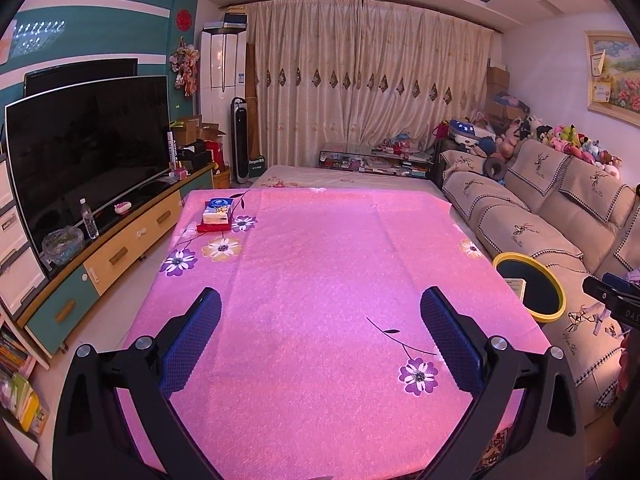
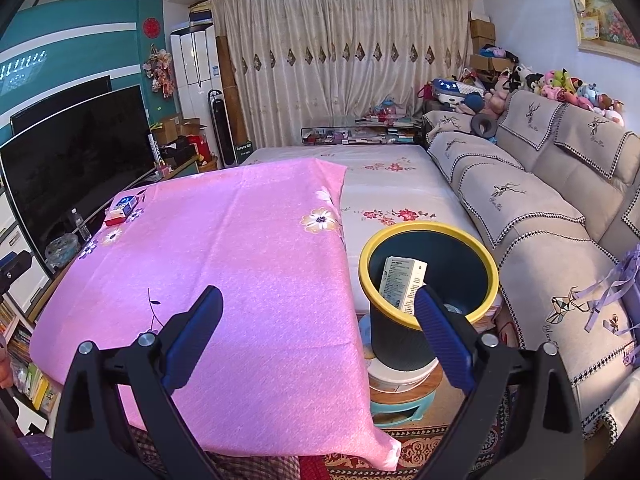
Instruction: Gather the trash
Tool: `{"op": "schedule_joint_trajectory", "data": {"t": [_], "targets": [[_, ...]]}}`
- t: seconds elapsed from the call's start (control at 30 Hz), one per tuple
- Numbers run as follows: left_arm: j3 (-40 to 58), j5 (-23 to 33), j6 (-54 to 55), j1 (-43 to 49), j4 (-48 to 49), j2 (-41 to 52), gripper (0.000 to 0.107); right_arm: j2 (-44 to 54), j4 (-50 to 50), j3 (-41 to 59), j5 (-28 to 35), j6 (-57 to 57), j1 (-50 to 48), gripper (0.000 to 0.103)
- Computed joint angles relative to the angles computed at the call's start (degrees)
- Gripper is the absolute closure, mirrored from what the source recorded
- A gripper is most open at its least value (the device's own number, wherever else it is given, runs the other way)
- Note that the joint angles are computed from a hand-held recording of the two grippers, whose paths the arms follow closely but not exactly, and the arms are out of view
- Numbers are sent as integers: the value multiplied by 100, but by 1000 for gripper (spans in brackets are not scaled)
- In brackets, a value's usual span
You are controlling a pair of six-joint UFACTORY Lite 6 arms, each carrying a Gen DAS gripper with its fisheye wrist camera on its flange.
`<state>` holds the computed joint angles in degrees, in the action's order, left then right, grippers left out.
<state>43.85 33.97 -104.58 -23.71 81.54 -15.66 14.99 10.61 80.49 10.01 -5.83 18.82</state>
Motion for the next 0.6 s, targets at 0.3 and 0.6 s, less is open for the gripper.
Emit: {"op": "schedule_joint_trajectory", "data": {"t": [0.3, 0.6], "targets": [[-25, 201, -18, -124, 15, -78, 9, -120, 86, -124, -60, -59, 28, 11], [-37, 210, -19, -137, -10, -77, 9, -109, 108, -124, -44, -56, 43, 11]]}}
